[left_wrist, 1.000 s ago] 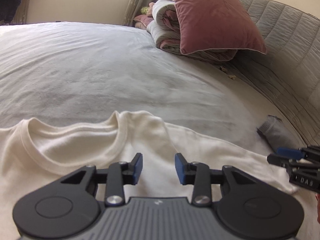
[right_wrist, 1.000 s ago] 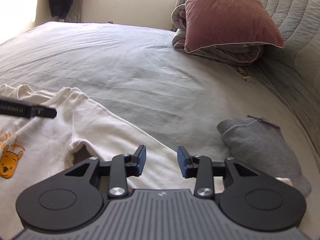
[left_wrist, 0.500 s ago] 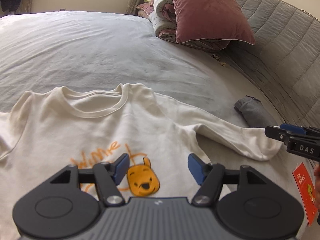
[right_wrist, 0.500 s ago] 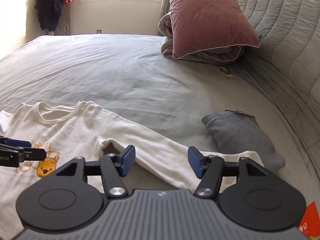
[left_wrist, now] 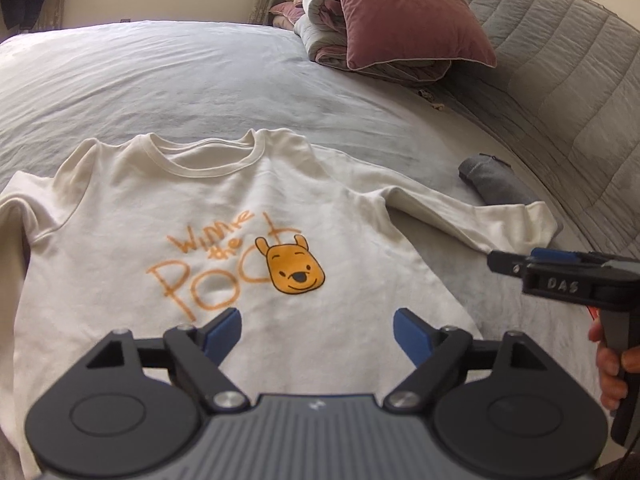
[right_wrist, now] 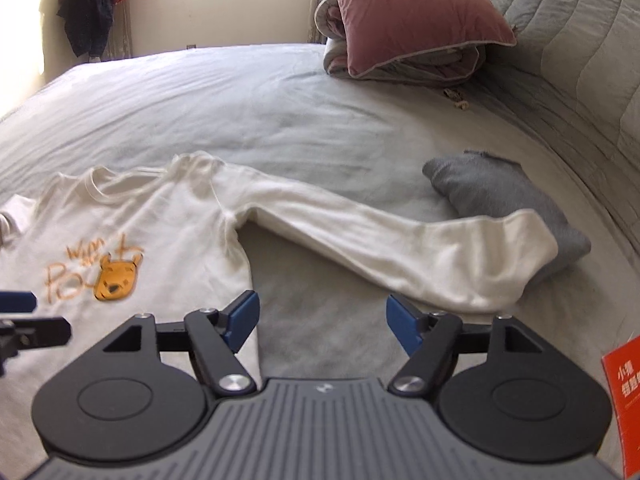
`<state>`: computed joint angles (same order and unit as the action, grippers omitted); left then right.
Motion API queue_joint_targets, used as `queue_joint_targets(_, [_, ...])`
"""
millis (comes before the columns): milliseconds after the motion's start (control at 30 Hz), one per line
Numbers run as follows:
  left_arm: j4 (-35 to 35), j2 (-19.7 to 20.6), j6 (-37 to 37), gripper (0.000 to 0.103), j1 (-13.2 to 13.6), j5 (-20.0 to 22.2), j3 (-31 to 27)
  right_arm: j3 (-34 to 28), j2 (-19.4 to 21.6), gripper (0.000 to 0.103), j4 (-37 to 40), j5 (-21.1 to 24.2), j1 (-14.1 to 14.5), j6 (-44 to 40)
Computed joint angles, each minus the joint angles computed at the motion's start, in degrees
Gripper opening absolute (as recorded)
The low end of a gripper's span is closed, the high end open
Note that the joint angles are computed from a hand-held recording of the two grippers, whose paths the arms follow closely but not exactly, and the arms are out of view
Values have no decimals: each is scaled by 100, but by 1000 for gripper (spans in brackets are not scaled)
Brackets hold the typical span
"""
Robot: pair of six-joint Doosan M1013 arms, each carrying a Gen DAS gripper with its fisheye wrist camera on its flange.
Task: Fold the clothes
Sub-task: 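Move the open right gripper to the cuff of the bunched sleeve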
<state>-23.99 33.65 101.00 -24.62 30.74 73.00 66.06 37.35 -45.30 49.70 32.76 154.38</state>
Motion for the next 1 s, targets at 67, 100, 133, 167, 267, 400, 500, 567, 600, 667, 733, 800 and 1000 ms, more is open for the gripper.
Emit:
queue_joint_targets(67, [-168,-21,196,85,8,-106,62,45,37,73,5,73,-9,157])
queue_joint_targets(100, [-251,-32,274,86,16,-175,104,26,59,73,104,142,-29,186])
queue_joint_targets(133, [-257,-29,269,86,22,-208,114,28,62,73,190,141,-60,231])
queue_joint_targets(167, [-211,-16,222,86,23,-220,106,30,64,73,276,138,-92,274])
queue_joint_targets(267, [-42,34,-3,86,33,-161,37,78,31,73,278,70,-155,491])
queue_joint_targets(400, [-132,67,116,86,35,-137,11,216,-63,73,288,-143,-239,763])
queue_joint_targets(500, [-178,83,321,86,18,-210,23,313,-141,73,306,-242,-307,873])
queue_joint_targets(567, [-193,103,386,86,4,-291,32,405,-208,73,272,-335,-345,951])
queue_joint_targets(600, [-194,113,376,86,2,-312,32,461,-243,73,203,-357,-357,1016])
queue_joint_targets(667, [-167,145,327,86,-9,-332,15,569,-313,73,63,-397,-381,1147])
queue_joint_targets(733, [-94,177,273,86,-20,-298,-23,699,-394,73,-99,-432,-402,1320])
queue_joint_targets(800, [-50,189,291,86,-35,-292,-24,852,-485,73,-255,-427,-431,1532])
queue_joint_targets(1000, [-176,193,592,86,-63,-363,23,1270,-721,73,-469,-363,-533,2084])
